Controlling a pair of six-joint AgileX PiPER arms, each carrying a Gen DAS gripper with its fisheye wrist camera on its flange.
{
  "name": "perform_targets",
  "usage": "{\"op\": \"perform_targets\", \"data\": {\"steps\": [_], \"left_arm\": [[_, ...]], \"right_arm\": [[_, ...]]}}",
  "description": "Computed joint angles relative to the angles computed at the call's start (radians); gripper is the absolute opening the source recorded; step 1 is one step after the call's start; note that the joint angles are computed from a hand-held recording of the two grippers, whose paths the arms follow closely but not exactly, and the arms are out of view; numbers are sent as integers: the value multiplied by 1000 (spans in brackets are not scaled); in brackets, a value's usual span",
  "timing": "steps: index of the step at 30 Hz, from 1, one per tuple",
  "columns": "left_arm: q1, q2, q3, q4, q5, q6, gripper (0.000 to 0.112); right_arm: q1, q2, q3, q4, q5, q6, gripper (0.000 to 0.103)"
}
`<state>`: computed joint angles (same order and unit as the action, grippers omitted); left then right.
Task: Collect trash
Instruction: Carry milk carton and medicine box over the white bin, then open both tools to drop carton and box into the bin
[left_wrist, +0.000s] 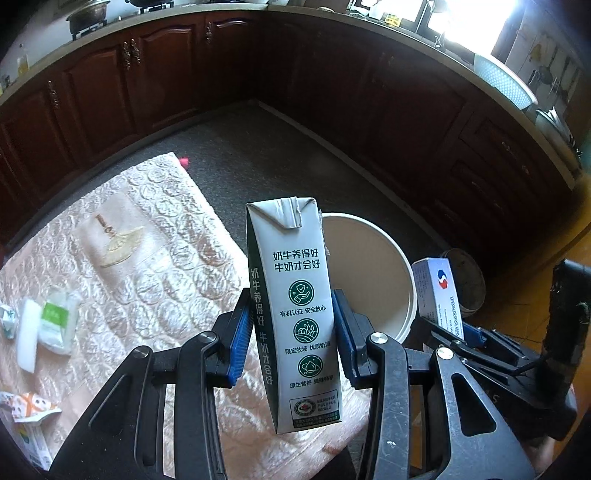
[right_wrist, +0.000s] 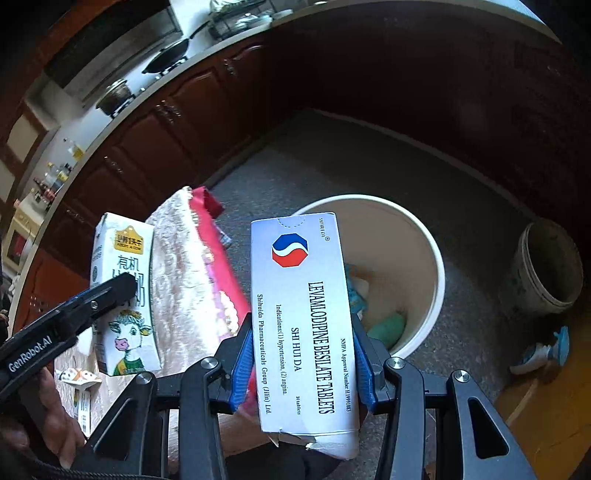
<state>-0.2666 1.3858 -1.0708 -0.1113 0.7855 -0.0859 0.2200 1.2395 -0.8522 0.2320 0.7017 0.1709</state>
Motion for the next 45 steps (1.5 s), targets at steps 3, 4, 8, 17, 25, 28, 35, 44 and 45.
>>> {"op": "perform_targets", "data": {"steps": [3, 4, 8, 17, 25, 28, 35, 44, 45], "left_arm": [[2, 34, -22, -17, -10, 15, 39], [1, 44, -29, -16, -13, 13, 39], [2, 103, -65, -41, -23, 17, 39], [-41, 207, -124, -38, -48, -9, 39], [-48, 276, -170, -46, -53, -9, 39], [-50, 298, -184, -59, -50, -4, 39], [-34, 339, -195, -70, -51, 9, 50], [-13, 312, -185, -68, -35, 14, 55], [-11, 307, -183, -68, -31, 13, 55]], "right_arm": [[-42, 23, 9, 31, -8, -38, 45], [-52, 33, 8, 39, -11, -47, 45], [-101, 69, 21, 78, -29, -96, 45], [-135, 177, 11, 144, -66, -181, 45], [-165, 259, 7, 203, -91, -249, 45], [-172, 277, 9, 217, -96, -264, 45], [-187, 324, -15, 209, -102, -247, 45], [-163, 399, -52, 231, -100, -232, 45], [-159, 407, -54, 233, -103, -231, 45]]}}
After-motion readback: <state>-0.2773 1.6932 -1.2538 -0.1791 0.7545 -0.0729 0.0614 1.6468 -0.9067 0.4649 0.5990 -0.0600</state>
